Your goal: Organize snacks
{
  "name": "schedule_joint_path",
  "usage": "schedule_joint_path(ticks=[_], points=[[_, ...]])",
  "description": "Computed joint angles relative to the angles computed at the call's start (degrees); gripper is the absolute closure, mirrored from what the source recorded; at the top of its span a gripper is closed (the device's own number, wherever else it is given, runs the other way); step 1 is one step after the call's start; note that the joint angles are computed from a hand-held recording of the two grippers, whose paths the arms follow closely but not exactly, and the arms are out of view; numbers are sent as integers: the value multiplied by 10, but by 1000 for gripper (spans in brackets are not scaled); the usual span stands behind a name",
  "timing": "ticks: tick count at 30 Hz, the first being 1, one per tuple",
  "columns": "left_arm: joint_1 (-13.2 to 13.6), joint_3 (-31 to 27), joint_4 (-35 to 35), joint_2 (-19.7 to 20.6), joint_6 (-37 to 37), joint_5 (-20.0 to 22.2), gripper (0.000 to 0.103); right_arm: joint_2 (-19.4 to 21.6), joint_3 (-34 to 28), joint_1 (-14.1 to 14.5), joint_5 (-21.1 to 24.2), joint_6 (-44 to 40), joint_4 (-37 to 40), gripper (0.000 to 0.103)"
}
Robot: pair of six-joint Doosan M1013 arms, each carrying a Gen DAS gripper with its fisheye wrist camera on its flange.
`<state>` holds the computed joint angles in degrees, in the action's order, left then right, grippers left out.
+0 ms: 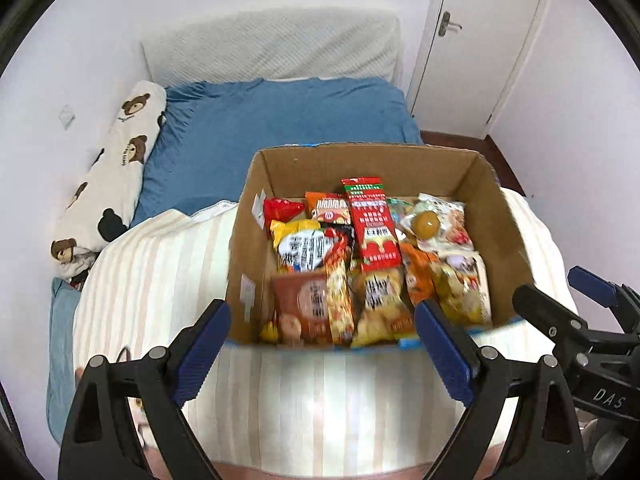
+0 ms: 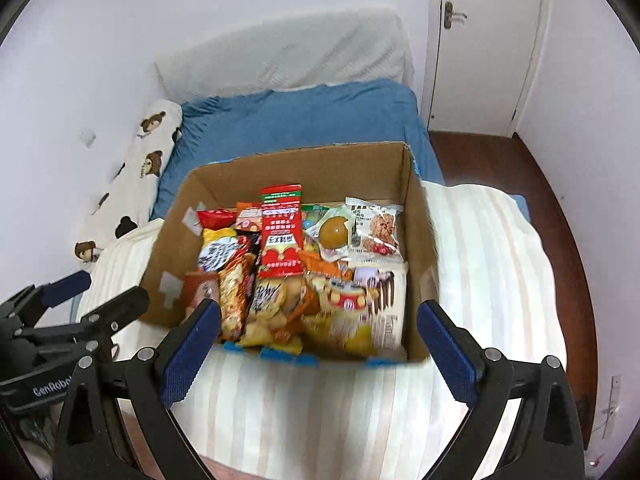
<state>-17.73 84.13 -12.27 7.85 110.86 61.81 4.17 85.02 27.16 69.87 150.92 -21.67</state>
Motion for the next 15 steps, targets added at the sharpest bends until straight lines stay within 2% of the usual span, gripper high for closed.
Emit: schedule_joint_path(ticks=[7, 12, 15], points=[[19, 51, -24, -67, 25, -25, 9, -32, 4, 71, 22, 70, -62, 3], [35, 86, -43, -121, 52, -54, 9, -49, -1, 129, 54, 120, -120, 3], [47, 96, -61, -143, 68, -51, 9, -53, -8, 160, 75, 142, -149, 3]])
